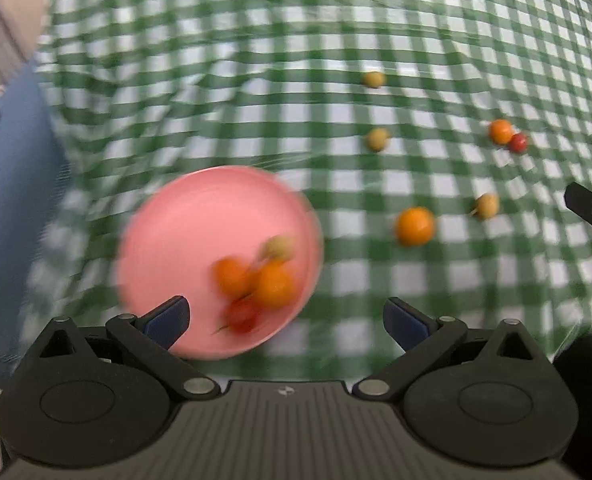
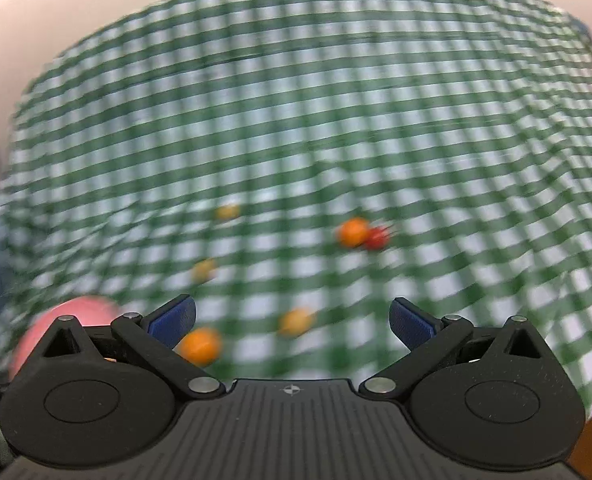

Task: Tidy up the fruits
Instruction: 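Move both tools toward the remaining fruits on the cloth, then grasp an orange with the left tool while the right tool grasps a red cherry tomato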

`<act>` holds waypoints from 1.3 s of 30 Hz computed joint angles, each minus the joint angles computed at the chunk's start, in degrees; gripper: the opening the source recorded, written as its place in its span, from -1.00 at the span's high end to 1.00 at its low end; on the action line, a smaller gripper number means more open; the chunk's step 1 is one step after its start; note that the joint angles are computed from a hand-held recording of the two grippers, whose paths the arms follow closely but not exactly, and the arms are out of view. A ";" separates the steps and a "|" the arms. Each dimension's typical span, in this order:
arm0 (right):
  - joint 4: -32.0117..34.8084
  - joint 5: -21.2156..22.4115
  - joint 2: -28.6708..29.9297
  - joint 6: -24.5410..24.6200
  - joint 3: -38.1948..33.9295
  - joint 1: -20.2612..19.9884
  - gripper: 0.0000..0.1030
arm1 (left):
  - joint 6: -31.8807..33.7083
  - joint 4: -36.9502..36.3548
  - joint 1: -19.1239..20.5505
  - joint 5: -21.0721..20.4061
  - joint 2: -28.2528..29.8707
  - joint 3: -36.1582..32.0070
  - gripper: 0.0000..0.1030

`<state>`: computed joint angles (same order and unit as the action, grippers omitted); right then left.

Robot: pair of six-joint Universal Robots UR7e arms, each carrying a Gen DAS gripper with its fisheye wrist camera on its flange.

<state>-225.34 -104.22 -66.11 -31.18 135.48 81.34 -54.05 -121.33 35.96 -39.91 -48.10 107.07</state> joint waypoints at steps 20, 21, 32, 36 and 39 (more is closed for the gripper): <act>8.02 0.96 21.06 -12.12 -32.86 -10.06 -0.99 | 20.70 -22.74 10.46 -0.54 20.49 -12.88 -1.00; 7.83 1.00 21.12 -12.18 -32.83 -10.08 -0.99 | 20.68 -22.86 10.42 -0.37 20.63 -12.89 -1.00; 4.14 -2.55 20.22 -13.23 -28.33 -7.56 0.37 | 25.73 -25.78 9.47 -3.57 18.49 -12.57 0.20; 2.27 -3.67 17.15 -9.11 -25.17 -6.86 0.37 | 24.94 -27.34 8.85 -3.53 15.96 -10.79 0.20; 0.22 -3.30 13.00 -6.87 -20.13 -5.97 0.37 | 24.54 -27.75 7.32 -2.39 12.99 -8.19 0.20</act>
<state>-225.11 -107.52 -53.11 -38.05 115.35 75.37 -29.51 -149.08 43.29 -42.31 -35.11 98.89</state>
